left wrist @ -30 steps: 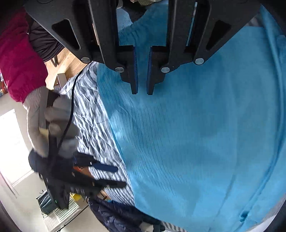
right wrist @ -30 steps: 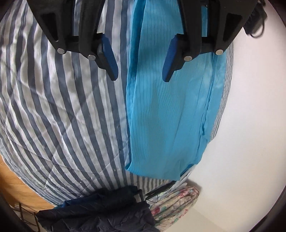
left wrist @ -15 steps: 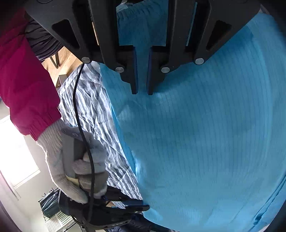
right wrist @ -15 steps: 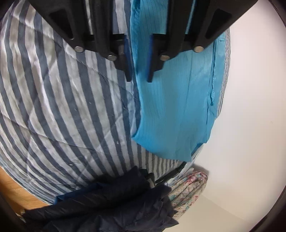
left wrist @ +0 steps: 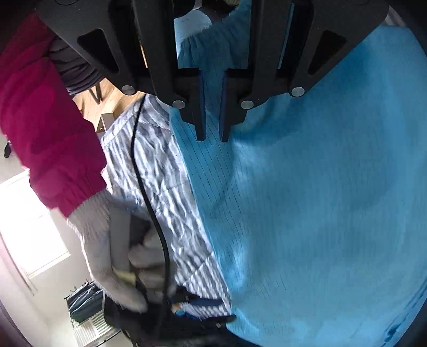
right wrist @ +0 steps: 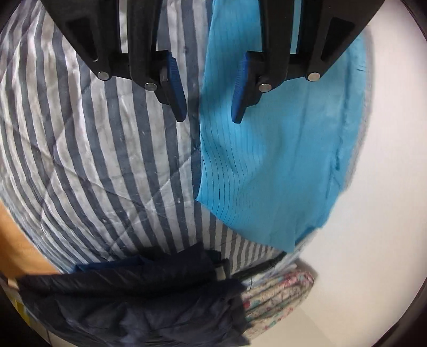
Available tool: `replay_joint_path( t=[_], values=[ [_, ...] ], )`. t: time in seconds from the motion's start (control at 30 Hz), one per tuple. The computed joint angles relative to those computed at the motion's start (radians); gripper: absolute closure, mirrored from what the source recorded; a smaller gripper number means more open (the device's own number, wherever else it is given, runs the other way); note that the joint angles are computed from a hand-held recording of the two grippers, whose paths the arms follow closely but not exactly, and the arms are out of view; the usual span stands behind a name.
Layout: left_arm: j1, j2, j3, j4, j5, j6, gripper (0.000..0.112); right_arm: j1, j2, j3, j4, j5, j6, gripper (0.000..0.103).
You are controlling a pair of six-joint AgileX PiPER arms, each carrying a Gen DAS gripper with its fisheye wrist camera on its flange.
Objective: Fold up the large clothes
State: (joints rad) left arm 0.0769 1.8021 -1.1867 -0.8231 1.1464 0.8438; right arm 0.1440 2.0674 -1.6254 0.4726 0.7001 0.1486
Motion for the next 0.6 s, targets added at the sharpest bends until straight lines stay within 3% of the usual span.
replay_joint_path(
  t=[0.1, 0.17, 0.3, 0.43, 0.6],
  values=[
    [0.074, -0.044, -0.033, -0.004, 0.013, 0.041, 0.106, -0.033, -0.092, 0.15, 0.152, -0.019, -0.133, 0.064],
    [0.097, -0.054, -0.081, 0.013, -0.031, 0.039, 0.106, -0.054, -0.153, 0.258, 0.259, -0.009, -0.222, 0.064],
    [0.105, 0.034, -0.228, 0.046, -0.08, -0.058, 0.106, -0.047, -0.247, 0.429, 0.344, -0.001, -0.291, 0.063],
    [0.04, 0.104, -0.269, 0.062, -0.13, -0.103, 0.106, -0.009, -0.315, 0.574, 0.422, -0.017, -0.346, 0.056],
    [-0.056, 0.181, -0.257, 0.145, -0.218, -0.151, 0.106, 0.009, -0.383, 0.73, 0.655, -0.052, -0.503, 0.056]
  ],
)
